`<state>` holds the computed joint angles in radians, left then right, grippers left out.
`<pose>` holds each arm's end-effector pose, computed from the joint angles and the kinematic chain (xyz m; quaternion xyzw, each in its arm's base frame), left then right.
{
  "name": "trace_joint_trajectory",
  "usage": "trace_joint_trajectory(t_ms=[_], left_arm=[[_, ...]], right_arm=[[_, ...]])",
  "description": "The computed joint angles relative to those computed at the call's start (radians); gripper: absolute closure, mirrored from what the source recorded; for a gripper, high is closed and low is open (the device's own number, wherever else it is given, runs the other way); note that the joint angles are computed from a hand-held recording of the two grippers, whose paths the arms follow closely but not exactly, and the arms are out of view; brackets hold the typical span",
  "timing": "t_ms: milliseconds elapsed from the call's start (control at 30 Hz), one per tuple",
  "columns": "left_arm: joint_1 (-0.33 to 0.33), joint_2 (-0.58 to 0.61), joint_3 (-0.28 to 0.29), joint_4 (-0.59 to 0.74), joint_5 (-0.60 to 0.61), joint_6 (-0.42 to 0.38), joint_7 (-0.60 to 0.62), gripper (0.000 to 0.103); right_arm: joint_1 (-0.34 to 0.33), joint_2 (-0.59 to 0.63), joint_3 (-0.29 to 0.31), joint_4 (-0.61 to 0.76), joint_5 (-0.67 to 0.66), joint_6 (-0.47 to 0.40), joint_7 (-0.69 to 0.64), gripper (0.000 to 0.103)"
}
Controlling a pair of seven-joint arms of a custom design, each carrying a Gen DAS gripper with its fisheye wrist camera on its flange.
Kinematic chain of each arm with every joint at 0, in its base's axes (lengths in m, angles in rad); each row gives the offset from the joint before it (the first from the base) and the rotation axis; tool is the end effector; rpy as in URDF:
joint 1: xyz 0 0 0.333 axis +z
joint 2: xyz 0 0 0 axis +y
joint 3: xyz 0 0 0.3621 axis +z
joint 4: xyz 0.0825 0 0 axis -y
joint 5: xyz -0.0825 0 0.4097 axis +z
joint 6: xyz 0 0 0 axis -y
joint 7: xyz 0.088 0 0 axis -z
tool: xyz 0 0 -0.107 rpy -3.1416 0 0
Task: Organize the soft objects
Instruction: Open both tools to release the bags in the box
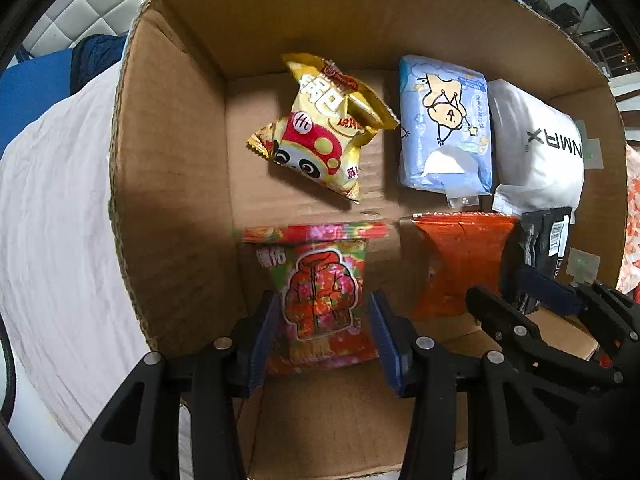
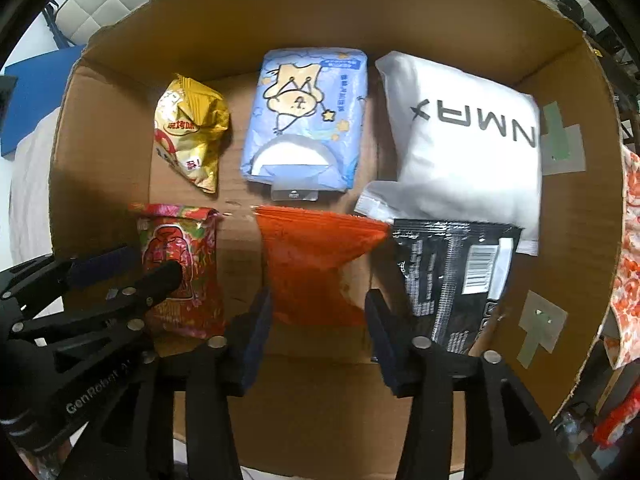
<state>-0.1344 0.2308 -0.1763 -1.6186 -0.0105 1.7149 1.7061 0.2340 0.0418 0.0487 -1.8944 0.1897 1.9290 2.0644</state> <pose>0.6236 -0.1903 0.5176 0.5336 -0.8428 -0.0339 0.0614 0.5701 0.1788 0.5156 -0.5998 0.7951 0.0840 0.0313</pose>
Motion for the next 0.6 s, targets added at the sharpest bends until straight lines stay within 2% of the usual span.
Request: trace_joint_trajectory(t_ms=[133, 267, 367, 533, 600], left_arm=[[-0.004, 0.004, -0.001, 0.010, 0.006, 0.003, -0.005, 0.059], [-0.007, -0.006, -0.002, 0.011, 0.008, 0.011, -0.010, 0.053], [-0.008, -0.030, -0.005, -0.007, -0.002, 0.036, -0.010, 0.053], [-0.008, -0.074, -0.007, -0.035, -0.022, 0.082, -0.012, 0.052], [-0.009, -0.088, -0.008, -0.037, -0.030, 0.100, -0.011, 0.037]], right_arm=[[0.000, -0.007, -0.001, -0.006, -0.003, 0.004, -0.004, 0.045], [-0.002, -0.024, -0.003, -0.025, -0.011, 0.010, -0.007, 0.042], [-0.002, -0.047, -0.002, -0.051, -0.009, 0.021, -0.004, 0.038], [-0.001, -0.098, 0.000, -0.095, -0.033, 0.035, 0.013, 0.037], [-0.001, -0.111, 0.002, -0.099, -0.047, 0.035, 0.022, 0.034]])
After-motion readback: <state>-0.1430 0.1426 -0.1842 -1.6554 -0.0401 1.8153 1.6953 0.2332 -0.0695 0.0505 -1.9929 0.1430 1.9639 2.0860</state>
